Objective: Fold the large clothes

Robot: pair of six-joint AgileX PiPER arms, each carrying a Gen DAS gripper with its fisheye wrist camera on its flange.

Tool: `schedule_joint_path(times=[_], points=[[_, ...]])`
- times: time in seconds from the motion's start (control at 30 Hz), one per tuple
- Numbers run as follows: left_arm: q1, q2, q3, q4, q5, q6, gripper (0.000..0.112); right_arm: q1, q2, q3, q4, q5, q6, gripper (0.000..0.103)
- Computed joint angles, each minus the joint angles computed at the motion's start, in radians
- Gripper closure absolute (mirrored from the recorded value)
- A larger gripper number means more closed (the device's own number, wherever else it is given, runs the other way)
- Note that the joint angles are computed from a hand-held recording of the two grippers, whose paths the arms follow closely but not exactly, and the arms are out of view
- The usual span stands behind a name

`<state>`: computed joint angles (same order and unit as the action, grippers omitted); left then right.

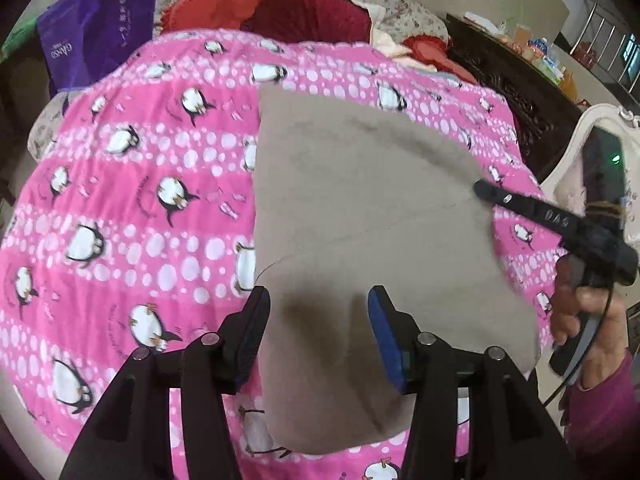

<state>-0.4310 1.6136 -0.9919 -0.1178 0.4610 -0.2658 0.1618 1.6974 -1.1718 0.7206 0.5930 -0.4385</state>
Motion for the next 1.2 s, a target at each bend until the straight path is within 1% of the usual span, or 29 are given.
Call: schedule_joint_path(times=[0.03,0.07,0.1,0.13,0.2,0.27,0.3,0.33,0.37,0.4,0.47,0.5,0.53,0.6,0.67,0.77,0.8,0.87,0.9,0.97,1.07,1.17,1.2], points=[[-0.008,0.035,-0.008,-0.002,-0.005,-0.009,0.073,0.000,-0.008,0.013,-0.050,-0.032,0.032,0.102],[-0.011,0.062,-0.012,-0.022,-0.020,0.002,0.073,0.019,0.016,-0.014,-0.135,-0.044,0.104,0.102],[-0.018,0.081,-0.014,-0.011,-0.034,-0.016,0.071,0.021,0.040,-0.022,-0.196,-0.046,0.166,0.102],[-0.030,0.097,-0.020,0.038,-0.038,-0.073,0.070,0.021,0.075,-0.039,-0.216,-0.027,0.193,0.102],[-0.043,0.107,-0.021,0.092,-0.050,-0.142,0.068,0.028,0.101,-0.041,-0.212,-0.025,0.186,0.102],[-0.048,0.106,-0.020,0.117,-0.050,-0.167,0.068,0.030,0.074,-0.022,-0.212,-0.035,0.183,0.101],[-0.050,0.107,-0.020,0.128,-0.049,-0.175,0.068,0.022,0.050,-0.015,-0.201,-0.027,0.175,0.100],[-0.049,0.106,-0.018,0.130,-0.048,-0.175,0.068,0.010,0.019,0.000,-0.200,-0.013,0.179,0.099],[-0.049,0.107,-0.018,0.129,-0.048,-0.176,0.068,-0.003,-0.002,0.001,-0.187,0.011,0.174,0.092],[-0.045,0.107,-0.017,0.118,-0.048,-0.167,0.068,-0.020,-0.033,0.005,-0.148,0.056,0.150,0.087],[-0.044,0.107,-0.018,0.118,-0.047,-0.166,0.068,-0.036,-0.080,0.019,-0.043,0.130,0.051,0.082],[-0.047,0.106,-0.018,0.129,-0.047,-0.178,0.068,-0.029,-0.097,0.027,-0.016,0.156,0.016,0.080],[-0.048,0.106,-0.018,0.132,-0.046,-0.182,0.068,-0.014,-0.111,0.035,-0.020,0.169,0.011,0.078],[-0.053,0.105,-0.018,0.151,-0.045,-0.205,0.068,0.023,-0.138,0.067,-0.031,0.180,-0.004,0.077],[-0.054,0.102,-0.013,0.157,-0.048,-0.212,0.068,0.050,-0.153,0.111,-0.049,0.160,-0.009,0.077],[-0.056,0.097,-0.003,0.137,-0.054,-0.188,0.066,0.126,-0.130,0.189,-0.251,0.061,0.153,0.077],[-0.063,0.096,-0.001,0.159,-0.053,-0.208,0.065,0.135,-0.119,0.223,-0.271,0.023,0.167,0.075],[-0.082,0.091,0.002,0.229,-0.045,-0.282,0.065,0.136,-0.124,0.267,-0.237,-0.043,0.132,0.073],[-0.085,0.088,0.002,0.240,-0.040,-0.296,0.065,0.146,-0.137,0.274,-0.263,-0.054,0.158,0.072],[-0.090,0.078,0.004,0.262,-0.030,-0.324,0.065,0.157,-0.173,0.274,-0.312,-0.037,0.215,0.072],[-0.111,0.049,0.018,0.354,-0.014,-0.422,0.065,0.139,-0.217,0.252,-0.292,0.017,0.218,0.070],[-0.131,0.019,0.039,0.428,-0.006,-0.506,0.065,0.146,-0.261,0.231,-0.314,0.004,0.255,0.068],[-0.142,0.005,0.051,0.466,-0.001,-0.554,0.065,0.144,-0.267,0.225,-0.310,0.000,0.257,0.065]])
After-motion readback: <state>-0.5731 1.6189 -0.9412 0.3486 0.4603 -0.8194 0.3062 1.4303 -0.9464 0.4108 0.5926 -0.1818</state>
